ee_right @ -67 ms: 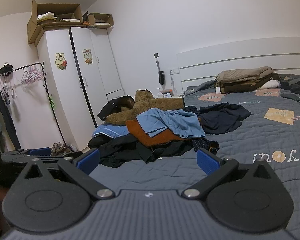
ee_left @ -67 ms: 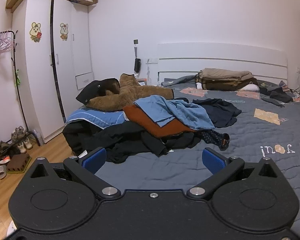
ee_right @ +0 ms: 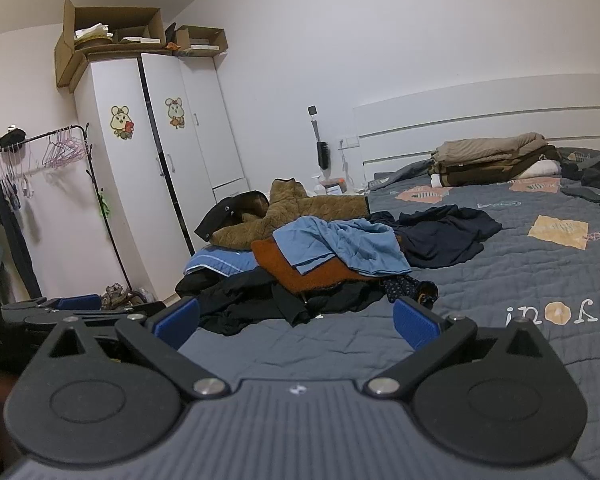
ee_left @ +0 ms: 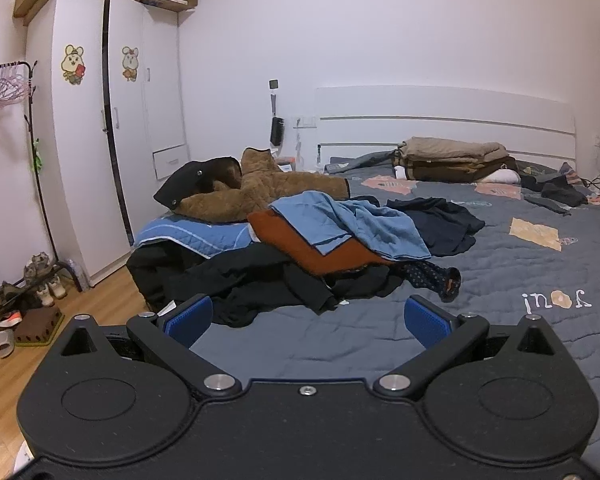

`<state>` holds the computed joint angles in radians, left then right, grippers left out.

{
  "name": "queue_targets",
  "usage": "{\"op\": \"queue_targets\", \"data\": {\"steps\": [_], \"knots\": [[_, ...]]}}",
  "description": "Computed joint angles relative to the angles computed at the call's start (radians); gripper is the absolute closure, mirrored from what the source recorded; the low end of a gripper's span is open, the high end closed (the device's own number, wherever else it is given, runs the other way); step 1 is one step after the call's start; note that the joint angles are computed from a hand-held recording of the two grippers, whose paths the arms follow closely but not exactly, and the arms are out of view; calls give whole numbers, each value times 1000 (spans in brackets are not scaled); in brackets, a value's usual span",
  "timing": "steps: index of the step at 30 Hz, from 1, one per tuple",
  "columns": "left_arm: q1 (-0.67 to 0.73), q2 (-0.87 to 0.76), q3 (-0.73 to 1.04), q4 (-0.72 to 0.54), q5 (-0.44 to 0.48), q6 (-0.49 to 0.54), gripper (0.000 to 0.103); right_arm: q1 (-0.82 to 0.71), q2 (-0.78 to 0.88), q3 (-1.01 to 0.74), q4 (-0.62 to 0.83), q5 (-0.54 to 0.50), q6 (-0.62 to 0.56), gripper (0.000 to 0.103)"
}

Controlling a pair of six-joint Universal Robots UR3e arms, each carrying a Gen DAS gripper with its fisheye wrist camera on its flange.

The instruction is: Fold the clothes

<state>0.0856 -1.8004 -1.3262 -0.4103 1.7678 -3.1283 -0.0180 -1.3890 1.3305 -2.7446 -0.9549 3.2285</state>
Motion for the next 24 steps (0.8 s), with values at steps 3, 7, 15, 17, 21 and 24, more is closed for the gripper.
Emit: {"op": "queue_targets", "data": {"steps": [3, 7, 15, 17, 21, 24], "knots": [[-1, 2, -7, 11, 3, 6, 0, -3, -3, 7, -2, 3, 0, 0], [-8, 0, -13, 24, 14, 13, 0, -8, -9, 18, -5, 8, 0, 0], [-5, -2, -3, 12, 9, 12, 0, -6, -9, 23, -9, 4, 0, 0], [-6, -2, -1, 9, 9, 11, 0, -3, -7, 20, -9, 0, 0, 0], [-4, -4, 3, 8, 10, 13, 0, 3, -4, 16, -10, -6, 0, 0], [-1, -2, 2, 3, 0, 9, 0, 5, -2, 16, -12, -7, 0, 0]]}}
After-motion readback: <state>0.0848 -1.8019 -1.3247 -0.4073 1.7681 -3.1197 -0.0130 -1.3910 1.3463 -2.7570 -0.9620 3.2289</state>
